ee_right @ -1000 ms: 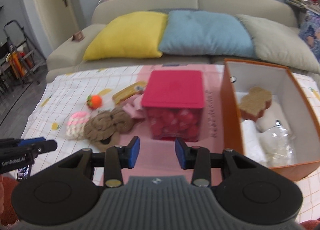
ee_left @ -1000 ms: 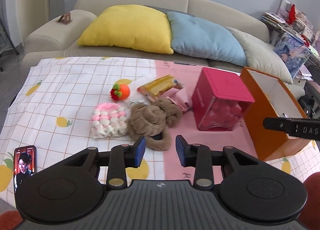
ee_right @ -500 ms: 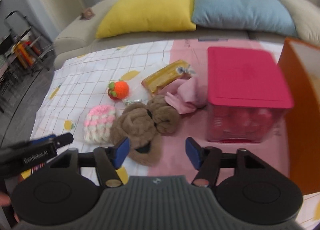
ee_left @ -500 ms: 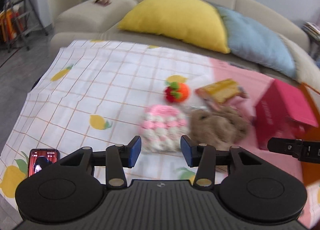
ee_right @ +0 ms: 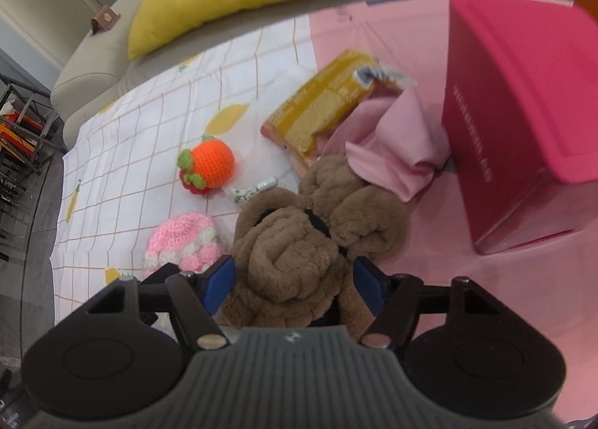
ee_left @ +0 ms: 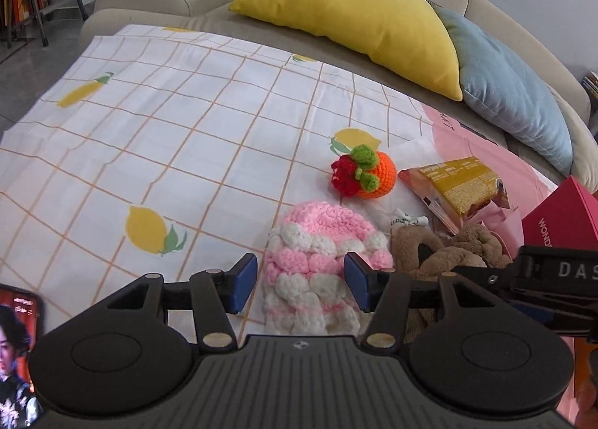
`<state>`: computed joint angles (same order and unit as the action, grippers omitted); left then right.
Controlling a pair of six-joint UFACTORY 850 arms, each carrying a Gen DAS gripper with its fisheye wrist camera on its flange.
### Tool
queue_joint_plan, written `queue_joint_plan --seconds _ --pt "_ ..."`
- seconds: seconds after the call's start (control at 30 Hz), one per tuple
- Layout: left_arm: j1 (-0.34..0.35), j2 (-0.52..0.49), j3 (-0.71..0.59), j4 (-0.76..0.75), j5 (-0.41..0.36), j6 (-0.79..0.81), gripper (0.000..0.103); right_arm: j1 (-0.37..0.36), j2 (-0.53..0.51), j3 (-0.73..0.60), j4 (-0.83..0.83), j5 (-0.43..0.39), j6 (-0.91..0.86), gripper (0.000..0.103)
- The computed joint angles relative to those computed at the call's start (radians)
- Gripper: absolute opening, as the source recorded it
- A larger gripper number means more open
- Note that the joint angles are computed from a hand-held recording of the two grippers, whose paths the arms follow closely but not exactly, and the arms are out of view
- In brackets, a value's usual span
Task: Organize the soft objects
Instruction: 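Grasp the pink knit hat with the left gripper while the right gripper grasps the brown plush, then carry the pink knit hat with the left gripper while the right gripper carries the plush to the box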
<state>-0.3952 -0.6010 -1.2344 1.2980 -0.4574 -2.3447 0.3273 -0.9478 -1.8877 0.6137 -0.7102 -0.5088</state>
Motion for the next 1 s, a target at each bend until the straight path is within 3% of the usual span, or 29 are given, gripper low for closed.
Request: queue_joint_plan --seconds 0.13,0.23,0.3,0.47,0.77,1.0 --pt "0.005 -0.019 -0.012 0.008 0.004 -0.02 0.068 0.009 -0.025 -0.019 -0.027 -0.004 0.017 0.07" --pt "0.003 -0.026 -0.017 0.012 0.005 -0.031 0.068 0.017 -0.015 0.002 -0.047 0.023 -0.012 0.059" --pt "0.0 -0.021 -0.014 0.05 0.014 -0.053 0.047 0.017 -0.009 0.012 -0.045 0.028 -0.038 0.052" --pt "-0.02 -0.029 -0.054 -0.032 -0.026 0.067 0.031 0.004 -0.008 0.0 -0.024 -0.01 -0.088 0.034" --pt "-0.087 0.017 -0.06 -0.126 -0.131 0.143 0.028 -0.043 0.113 0.123 0.045 -0.042 -0.337 0.033" --pt "-0.18 0.067 -0.042 -0.166 -0.189 0.171 0.028 -0.125 0.256 0.307 0.122 0.005 -0.657 0.034"
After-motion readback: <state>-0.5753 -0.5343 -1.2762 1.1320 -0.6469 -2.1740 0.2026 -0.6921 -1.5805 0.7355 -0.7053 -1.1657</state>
